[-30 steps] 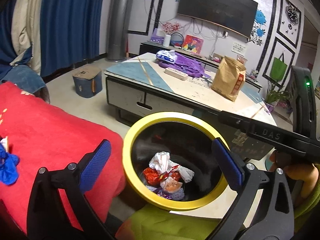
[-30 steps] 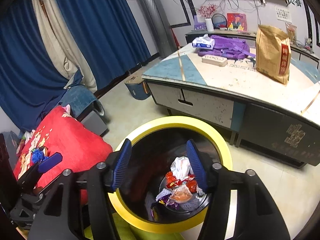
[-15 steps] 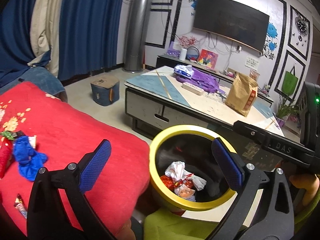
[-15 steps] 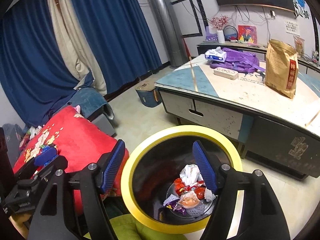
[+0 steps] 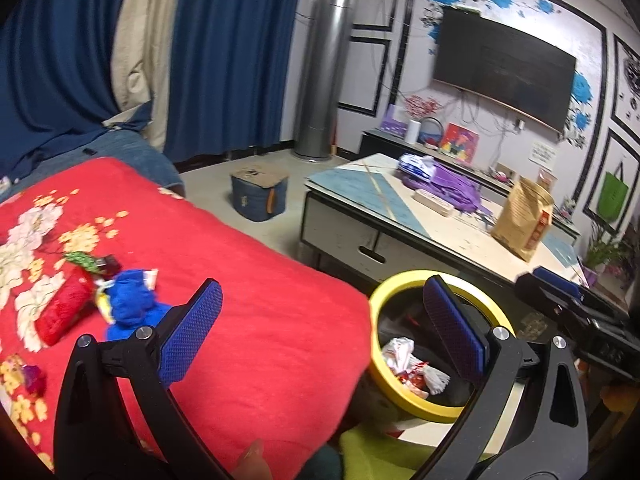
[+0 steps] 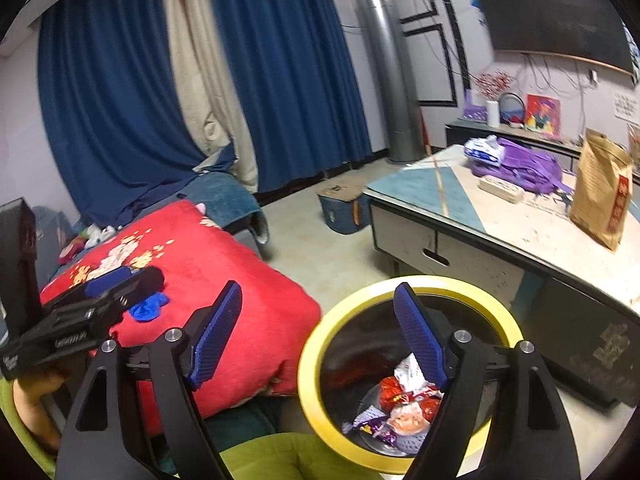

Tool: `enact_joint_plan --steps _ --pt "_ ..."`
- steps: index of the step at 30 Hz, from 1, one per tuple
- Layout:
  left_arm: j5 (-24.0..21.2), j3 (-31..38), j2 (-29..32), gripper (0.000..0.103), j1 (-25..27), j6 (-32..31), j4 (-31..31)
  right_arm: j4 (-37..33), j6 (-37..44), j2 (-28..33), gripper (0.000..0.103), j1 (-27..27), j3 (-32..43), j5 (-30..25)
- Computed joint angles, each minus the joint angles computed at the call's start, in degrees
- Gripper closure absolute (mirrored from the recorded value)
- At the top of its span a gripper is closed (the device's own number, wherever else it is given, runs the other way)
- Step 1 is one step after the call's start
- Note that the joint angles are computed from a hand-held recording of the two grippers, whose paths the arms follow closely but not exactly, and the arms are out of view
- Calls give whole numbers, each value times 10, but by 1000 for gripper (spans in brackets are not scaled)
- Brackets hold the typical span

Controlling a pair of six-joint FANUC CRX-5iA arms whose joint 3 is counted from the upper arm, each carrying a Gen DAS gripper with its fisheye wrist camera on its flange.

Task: Collect trash
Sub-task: 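Move both tools back over the bedspread toward the blue glove and red can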

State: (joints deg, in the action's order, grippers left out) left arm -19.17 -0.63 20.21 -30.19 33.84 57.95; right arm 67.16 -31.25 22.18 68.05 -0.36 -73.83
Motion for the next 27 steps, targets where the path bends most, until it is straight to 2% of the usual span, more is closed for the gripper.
enact_joint_plan --steps 10,21,27 --pt "41 -28 -23 11 20 -7 27 10 65 35 23 -8 54 42" --pt "101 -64 -46 11 27 -94 121 2 142 78 23 -20 129 89" --pt "99 -65 -52 11 45 -67 102 -14 176 103 23 -29 171 118"
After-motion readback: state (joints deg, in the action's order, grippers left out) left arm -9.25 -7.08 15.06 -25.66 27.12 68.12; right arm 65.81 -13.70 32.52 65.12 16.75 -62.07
